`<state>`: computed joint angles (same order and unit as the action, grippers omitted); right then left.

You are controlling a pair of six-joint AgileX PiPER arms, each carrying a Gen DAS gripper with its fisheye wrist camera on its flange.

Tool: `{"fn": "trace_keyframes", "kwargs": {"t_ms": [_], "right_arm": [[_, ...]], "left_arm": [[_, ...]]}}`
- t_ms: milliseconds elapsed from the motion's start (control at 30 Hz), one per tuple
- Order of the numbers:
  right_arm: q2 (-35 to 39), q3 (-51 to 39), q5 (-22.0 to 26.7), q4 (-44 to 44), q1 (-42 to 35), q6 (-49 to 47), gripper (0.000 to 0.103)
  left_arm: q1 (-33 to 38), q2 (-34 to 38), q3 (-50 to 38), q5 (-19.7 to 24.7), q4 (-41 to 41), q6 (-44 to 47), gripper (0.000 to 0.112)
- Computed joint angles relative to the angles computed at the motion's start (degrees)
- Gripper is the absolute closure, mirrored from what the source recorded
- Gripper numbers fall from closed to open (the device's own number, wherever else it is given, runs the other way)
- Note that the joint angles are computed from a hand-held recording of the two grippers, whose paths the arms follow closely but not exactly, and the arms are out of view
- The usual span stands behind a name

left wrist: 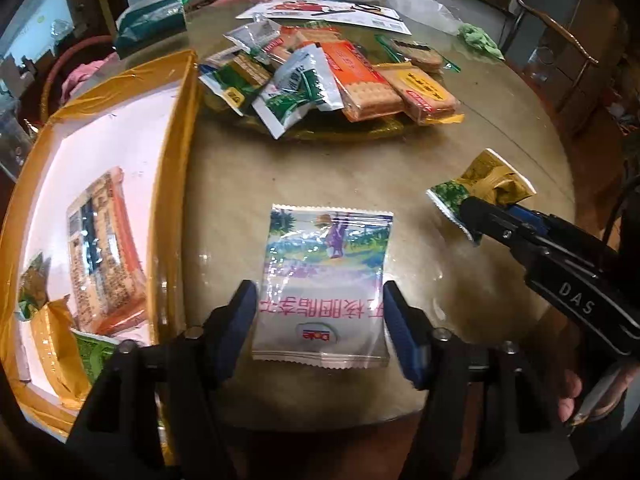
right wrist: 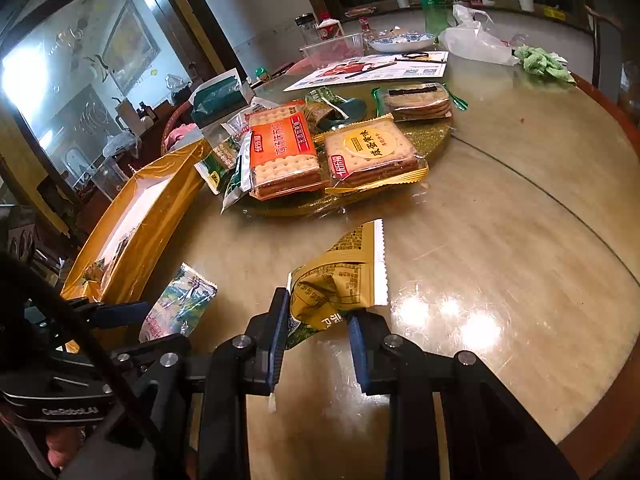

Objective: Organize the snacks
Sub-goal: 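Grasp the gold foil packet with the right gripper while the left gripper grasps the white printed packet, then carry both packets over the box and open both grippers to drop them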

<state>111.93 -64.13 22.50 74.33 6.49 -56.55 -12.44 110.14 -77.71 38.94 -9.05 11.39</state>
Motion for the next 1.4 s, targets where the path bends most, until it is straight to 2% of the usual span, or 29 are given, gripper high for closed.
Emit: {"fn": "trace_keyframes", "kwargs": {"t_ms": [167, 433, 533, 600, 800, 900, 1000, 1067, 1200, 1300, 1400], "right_arm": [[-0.4, 1.0, 0.4, 4.1, -0.4, -3.9, 0.076], [-0.4, 1.0, 0.2, 4.1, -0.4, -3.7, 0.076], [-0.4, 1.0, 0.3, 3.8, -0.4, -3.7, 0.076], [-0.4, 1.0, 0.6, 4.5, -0.4, -4.4, 0.077], [-1.3, 2.4, 1.9, 9.6, -1.1, -9.8, 0.080], [-3.0, 3.1, 3.5, 11.1, -0.8, -10.8, 0.082], [-5.4, 2.0, 4.8, 9.5, 1.2, -8.9, 0.082], [-6.5, 0.0, 3.7, 4.4, 3.6, -3.9, 0.083], [-5.7, -7.3, 5.8, -4.8, 7.5, 5.6, 0.084], [-2.9, -15.3, 11.6, -7.3, 8.4, 10.2, 0.084], [1.0, -27.3, 15.8, -14.4, 10.0, 19.5, 0.084]], "left_arm": [[2.4, -0.8, -0.2, 3.2, -7.2, 5.7, 0.050], [1.2, -0.2, -0.3, 2.4, -3.1, 3.1, 0.047], [0.0, -0.9, 1.1, 0.2, 0.0, 0.7, 0.052], [0.1, -1.4, 1.6, 0.1, -0.6, 1.5, 0.060], [3.9, -6.9, 5.5, -0.3, -11.0, 9.3, 0.061], [8.4, -11.0, 6.8, 1.3, -16.6, 12.4, 0.061], [13.0, -14.2, 6.9, 1.9, -18.6, 12.8, 0.061], [16.4, -15.2, 5.9, 2.8, -19.7, 12.6, 0.061], [22.2, -16.1, 3.9, 3.5, -21.5, 13.2, 0.061], [26.2, -14.6, -0.9, 4.6, -20.7, 11.4, 0.061], [28.2, -11.8, -6.3, 4.9, -18.8, 9.3, 0.061]]}}
